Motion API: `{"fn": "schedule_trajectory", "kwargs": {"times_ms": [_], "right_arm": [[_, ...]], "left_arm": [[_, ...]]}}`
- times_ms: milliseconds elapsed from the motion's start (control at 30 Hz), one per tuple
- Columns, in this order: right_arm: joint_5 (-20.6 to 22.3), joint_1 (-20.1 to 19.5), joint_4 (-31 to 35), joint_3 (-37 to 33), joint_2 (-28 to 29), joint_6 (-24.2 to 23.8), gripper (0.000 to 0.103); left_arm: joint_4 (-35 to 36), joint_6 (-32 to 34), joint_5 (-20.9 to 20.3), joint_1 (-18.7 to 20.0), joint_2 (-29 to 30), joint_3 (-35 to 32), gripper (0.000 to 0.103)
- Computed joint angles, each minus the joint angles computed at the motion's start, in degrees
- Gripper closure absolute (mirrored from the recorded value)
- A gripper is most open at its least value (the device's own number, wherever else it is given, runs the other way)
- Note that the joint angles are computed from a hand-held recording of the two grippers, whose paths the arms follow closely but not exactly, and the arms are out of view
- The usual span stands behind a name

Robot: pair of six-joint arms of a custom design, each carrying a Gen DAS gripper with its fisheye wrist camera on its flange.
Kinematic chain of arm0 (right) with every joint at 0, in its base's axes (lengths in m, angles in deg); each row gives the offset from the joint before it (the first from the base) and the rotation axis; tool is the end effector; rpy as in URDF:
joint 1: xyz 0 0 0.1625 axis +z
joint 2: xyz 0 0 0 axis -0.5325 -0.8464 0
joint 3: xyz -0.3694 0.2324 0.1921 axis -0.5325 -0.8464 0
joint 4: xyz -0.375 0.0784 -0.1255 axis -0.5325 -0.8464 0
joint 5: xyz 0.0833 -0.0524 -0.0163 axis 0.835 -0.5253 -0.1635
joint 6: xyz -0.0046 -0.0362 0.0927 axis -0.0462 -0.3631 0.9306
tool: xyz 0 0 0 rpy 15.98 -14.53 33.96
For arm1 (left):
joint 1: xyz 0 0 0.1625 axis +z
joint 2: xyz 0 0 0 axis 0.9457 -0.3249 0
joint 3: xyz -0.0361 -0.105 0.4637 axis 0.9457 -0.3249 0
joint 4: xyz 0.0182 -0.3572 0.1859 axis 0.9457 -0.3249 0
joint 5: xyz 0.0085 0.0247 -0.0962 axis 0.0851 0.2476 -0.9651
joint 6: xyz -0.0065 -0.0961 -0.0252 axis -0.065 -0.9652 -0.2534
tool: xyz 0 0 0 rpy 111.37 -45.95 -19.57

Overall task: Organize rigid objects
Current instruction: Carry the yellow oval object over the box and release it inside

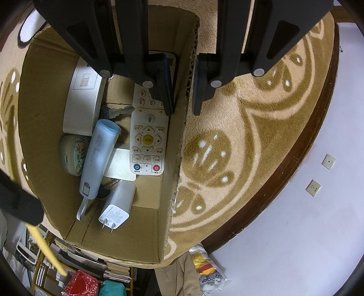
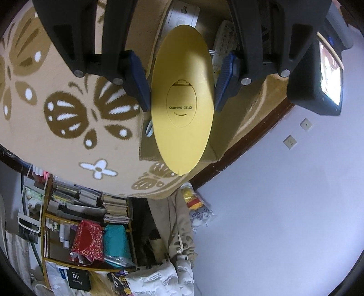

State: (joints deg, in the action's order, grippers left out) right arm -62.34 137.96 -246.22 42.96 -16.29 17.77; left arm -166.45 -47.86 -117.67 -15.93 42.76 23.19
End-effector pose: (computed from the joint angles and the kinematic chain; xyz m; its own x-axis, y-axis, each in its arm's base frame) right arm 0.2671 -0.7041 0.2233 -0.8358 0.2684 0.4790 -0.2142 0.6438 -0.7346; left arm -0.2851 -0.7707 0.1254 -0.5537 0.3793 -0.7413 0.5346 0.8445 0.0327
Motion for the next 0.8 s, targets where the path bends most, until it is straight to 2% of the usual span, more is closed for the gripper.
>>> {"fn": "schedule_trajectory", "kwargs": {"times_ms": [367,800], "right_arm": [[0.5,-0.6,1.8,0.3,0.4,1.2,0.044],[-1.2,-0.1,4.0,-0.3,0.9,0.9,0.044]], "left_arm": [[0.1,-0.1,-0.1,0.0,0.0,-0.1,0.086],[-0.2,-0.4,-0.2,0.1,-0.1,0.1,0.086]]}}
